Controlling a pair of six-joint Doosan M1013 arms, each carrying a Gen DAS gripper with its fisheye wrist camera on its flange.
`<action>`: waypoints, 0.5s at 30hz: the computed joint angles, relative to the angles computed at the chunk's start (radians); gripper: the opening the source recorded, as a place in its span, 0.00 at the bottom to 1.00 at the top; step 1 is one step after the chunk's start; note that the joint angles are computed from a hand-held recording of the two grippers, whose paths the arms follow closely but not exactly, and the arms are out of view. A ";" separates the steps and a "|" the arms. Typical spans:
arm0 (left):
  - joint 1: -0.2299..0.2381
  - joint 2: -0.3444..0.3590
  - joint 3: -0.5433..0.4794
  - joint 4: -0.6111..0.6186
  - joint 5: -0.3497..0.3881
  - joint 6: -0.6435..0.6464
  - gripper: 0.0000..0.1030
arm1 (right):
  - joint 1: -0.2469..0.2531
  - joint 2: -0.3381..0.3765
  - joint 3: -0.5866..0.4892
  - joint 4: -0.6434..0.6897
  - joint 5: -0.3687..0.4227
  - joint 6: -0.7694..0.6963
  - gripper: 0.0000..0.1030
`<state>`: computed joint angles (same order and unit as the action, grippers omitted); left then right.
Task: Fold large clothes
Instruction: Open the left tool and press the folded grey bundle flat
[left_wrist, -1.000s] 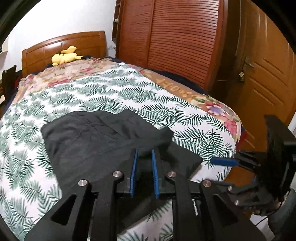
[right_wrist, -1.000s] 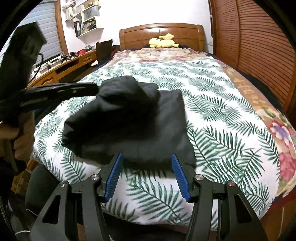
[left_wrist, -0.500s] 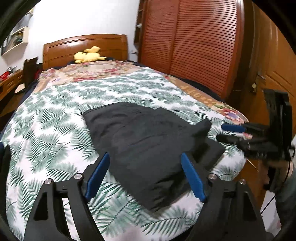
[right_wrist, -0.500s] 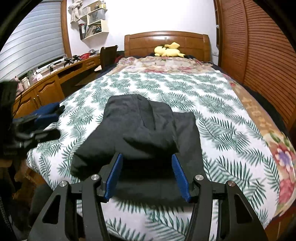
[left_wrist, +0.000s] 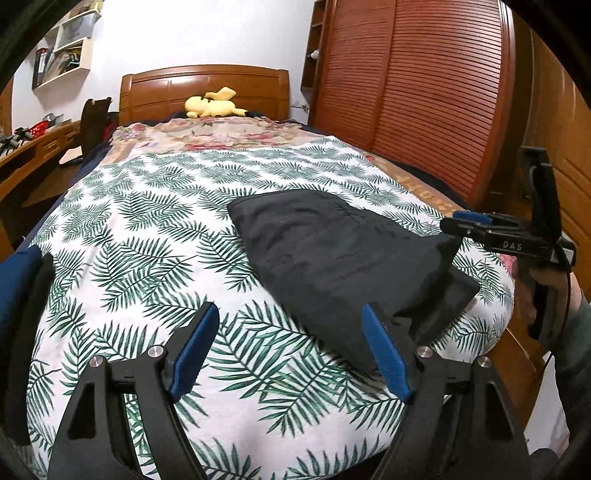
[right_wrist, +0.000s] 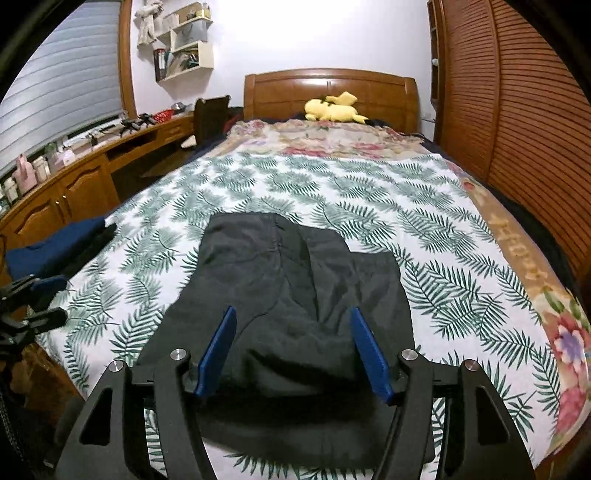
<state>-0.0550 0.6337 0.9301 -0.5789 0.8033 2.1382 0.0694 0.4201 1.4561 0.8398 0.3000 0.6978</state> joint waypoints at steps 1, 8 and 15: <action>0.003 -0.002 0.005 -0.010 -0.003 0.008 0.78 | 0.004 0.002 -0.005 -0.054 0.000 0.056 0.65; 0.023 -0.006 0.025 -0.045 -0.008 0.042 0.78 | 0.032 0.028 -0.054 -0.471 0.015 0.469 0.69; 0.044 -0.015 0.046 -0.071 -0.017 0.059 0.78 | 0.037 0.079 -0.124 -0.660 0.119 0.745 0.72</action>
